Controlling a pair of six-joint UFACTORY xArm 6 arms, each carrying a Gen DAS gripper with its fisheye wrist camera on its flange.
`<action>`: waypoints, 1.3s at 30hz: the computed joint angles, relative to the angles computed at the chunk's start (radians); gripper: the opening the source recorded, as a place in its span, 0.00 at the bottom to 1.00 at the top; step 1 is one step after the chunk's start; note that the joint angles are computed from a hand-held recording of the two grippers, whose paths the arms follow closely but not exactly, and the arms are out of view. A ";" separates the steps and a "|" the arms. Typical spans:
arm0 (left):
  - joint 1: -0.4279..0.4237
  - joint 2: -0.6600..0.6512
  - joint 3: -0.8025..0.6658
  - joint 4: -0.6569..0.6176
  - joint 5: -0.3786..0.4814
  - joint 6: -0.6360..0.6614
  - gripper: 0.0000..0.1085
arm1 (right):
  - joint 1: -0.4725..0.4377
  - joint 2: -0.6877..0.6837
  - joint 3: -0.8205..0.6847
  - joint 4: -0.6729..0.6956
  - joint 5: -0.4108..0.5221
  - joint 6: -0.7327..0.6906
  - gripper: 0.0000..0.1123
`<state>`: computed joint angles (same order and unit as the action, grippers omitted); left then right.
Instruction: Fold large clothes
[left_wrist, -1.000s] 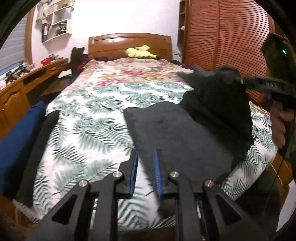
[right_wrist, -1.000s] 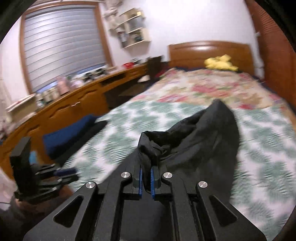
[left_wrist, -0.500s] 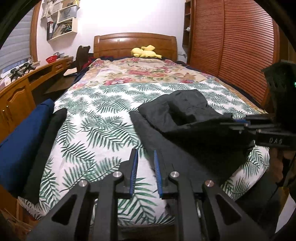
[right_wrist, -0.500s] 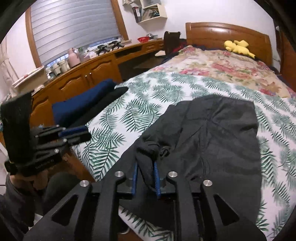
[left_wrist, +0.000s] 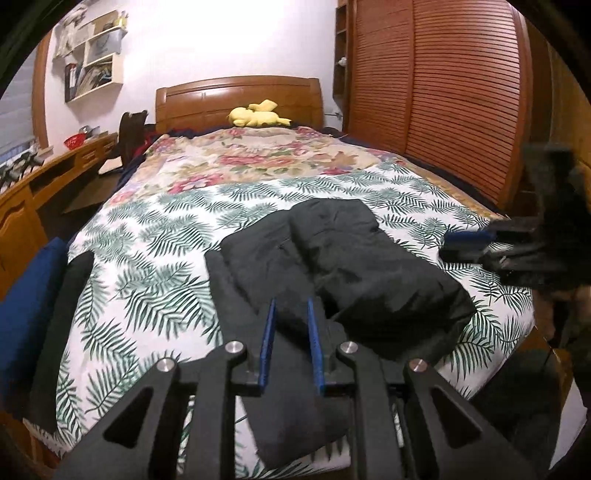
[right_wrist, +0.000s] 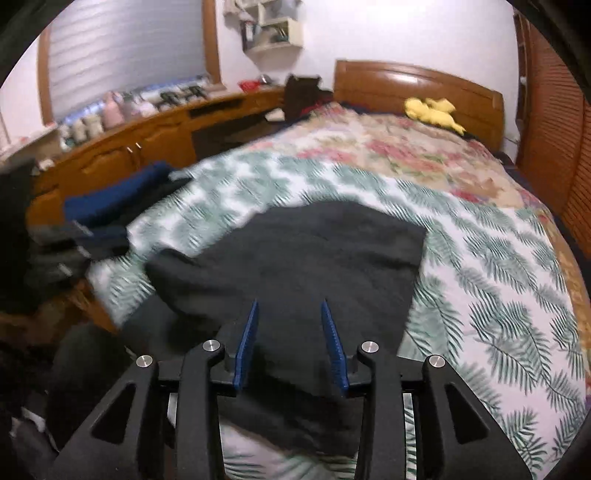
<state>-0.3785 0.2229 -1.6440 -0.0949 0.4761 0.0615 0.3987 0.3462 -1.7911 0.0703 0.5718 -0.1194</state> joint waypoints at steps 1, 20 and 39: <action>-0.007 0.014 -0.023 0.012 0.011 -0.008 0.14 | -0.011 0.005 0.010 -0.008 0.009 0.005 0.31; -0.062 0.095 -0.097 0.107 0.148 -0.092 0.24 | -0.016 -0.018 0.215 0.224 -0.186 -0.197 0.32; -0.099 0.279 -0.331 0.203 0.281 -0.127 0.31 | -0.008 -0.035 0.242 0.160 -0.219 -0.146 0.32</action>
